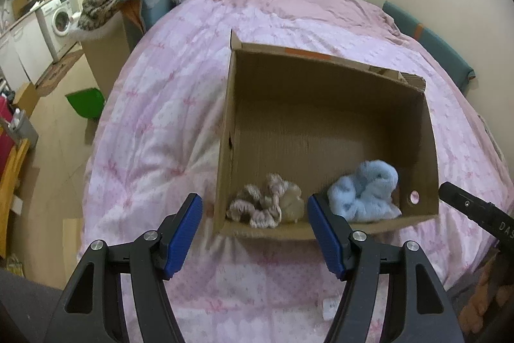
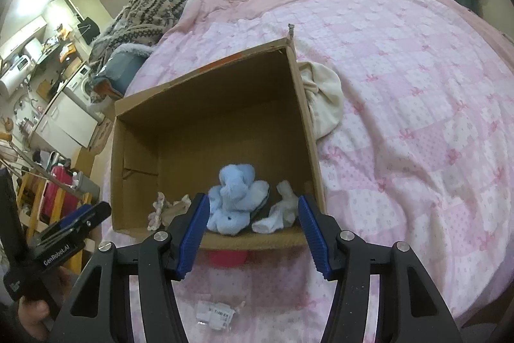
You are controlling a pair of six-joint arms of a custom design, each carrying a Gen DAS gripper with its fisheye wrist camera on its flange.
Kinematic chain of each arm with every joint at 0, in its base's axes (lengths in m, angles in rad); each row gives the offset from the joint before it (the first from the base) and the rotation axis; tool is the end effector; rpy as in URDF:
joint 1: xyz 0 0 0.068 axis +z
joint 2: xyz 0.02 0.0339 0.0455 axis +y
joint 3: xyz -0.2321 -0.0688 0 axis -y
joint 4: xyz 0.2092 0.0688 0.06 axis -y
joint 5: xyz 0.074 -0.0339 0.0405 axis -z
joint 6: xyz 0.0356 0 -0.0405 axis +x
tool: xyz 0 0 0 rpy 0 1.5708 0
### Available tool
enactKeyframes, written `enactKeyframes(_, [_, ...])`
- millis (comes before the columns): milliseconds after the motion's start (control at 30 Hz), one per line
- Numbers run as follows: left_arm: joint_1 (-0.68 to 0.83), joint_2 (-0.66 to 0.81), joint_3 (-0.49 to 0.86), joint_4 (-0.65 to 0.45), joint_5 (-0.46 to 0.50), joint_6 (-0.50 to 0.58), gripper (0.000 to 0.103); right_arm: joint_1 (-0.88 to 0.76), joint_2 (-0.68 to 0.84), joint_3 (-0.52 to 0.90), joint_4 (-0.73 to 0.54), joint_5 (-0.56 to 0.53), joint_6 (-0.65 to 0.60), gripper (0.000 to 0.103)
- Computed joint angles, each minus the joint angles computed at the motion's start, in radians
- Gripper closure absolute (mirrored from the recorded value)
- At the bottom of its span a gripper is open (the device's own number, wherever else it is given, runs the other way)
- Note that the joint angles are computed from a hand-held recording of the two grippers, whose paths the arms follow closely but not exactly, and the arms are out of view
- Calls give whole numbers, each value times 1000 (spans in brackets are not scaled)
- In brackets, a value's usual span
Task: Organize soft objects
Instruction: 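Reach down and grasp the clear labelled plastic bag with the left tool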
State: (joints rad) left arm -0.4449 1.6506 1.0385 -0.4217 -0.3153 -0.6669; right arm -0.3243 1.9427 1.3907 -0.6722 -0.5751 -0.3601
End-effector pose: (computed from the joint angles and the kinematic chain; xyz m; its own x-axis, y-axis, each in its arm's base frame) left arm 0.2750 -0.1189 0.1811 -0.7739 -0.2825 -0.5668 -0.2708 0.9567 -0.1071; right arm 0.3372 -0.0929 0.1734 -0.8668 -0.0205 -0.4982 -0.2278 0.9051 0.3591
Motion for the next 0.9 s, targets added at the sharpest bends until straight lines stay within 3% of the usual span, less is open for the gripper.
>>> enactKeyframes(233, [-55, 10, -32, -13, 18, -50, 38, -45, -17, -44, -38, -3, -23, 43])
enactKeyframes(433, [-90, 91, -15, -18, 98, -74, 38, -87, 33, -36, -105, 31, -36, 43])
enactKeyframes(700, [-161, 285, 80, -8, 277, -16, 38, -72, 122, 4, -172, 110, -44, 43])
enactKeyframes(900, [-216, 428, 189, -27, 314, 40, 38, -76, 142, 20, -180, 121, -22, 43])
